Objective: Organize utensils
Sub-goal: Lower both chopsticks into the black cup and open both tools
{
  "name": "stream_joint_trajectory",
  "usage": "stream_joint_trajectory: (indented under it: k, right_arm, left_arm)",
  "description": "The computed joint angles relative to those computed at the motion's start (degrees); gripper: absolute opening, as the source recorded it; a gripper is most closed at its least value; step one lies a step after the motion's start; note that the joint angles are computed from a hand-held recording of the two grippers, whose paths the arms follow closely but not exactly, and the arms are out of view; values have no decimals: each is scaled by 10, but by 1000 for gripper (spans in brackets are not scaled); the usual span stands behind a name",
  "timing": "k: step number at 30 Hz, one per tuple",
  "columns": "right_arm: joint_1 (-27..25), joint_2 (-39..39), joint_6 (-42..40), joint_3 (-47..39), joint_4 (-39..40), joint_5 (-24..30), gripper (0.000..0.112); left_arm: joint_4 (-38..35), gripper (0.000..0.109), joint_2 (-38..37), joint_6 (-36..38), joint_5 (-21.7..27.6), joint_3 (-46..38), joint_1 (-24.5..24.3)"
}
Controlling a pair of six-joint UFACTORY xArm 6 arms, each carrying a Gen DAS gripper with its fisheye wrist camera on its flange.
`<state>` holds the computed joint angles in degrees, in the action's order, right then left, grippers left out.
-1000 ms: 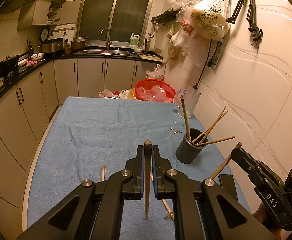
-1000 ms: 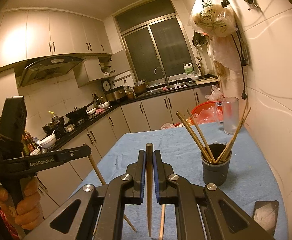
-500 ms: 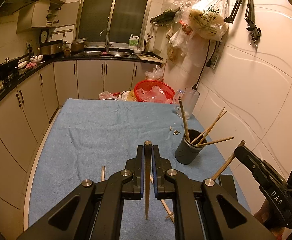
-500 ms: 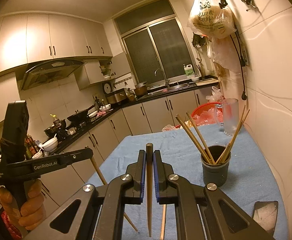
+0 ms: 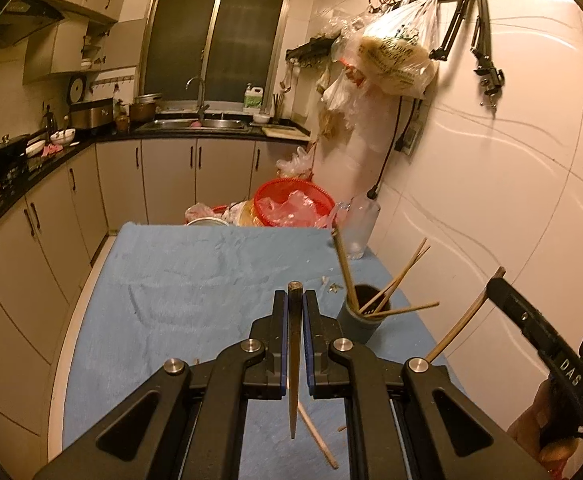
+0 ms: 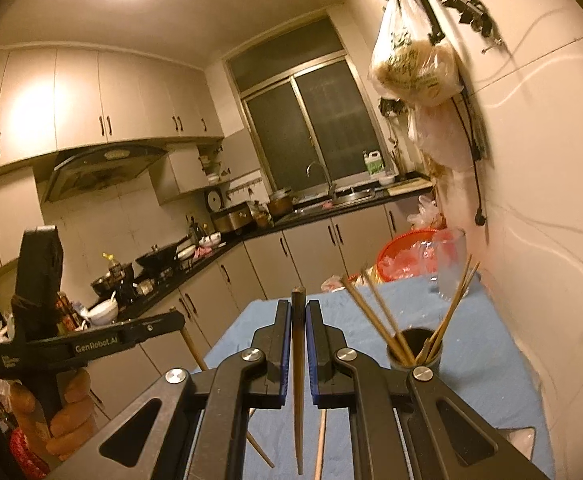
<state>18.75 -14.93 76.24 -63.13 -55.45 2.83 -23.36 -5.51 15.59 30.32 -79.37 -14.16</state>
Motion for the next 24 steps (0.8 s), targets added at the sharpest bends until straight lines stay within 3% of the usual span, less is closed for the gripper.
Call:
stream_joint_trajectory:
  k: [10, 24]
  right_arm:
    - [-40, -19, -32, -46, 28, 9, 8]
    - [-98, 50, -92, -134, 88, 22, 8]
  left_arm:
    - [-8, 7, 54, -5, 27, -119, -16]
    - [18, 7, 263, -87, 104, -438, -44]
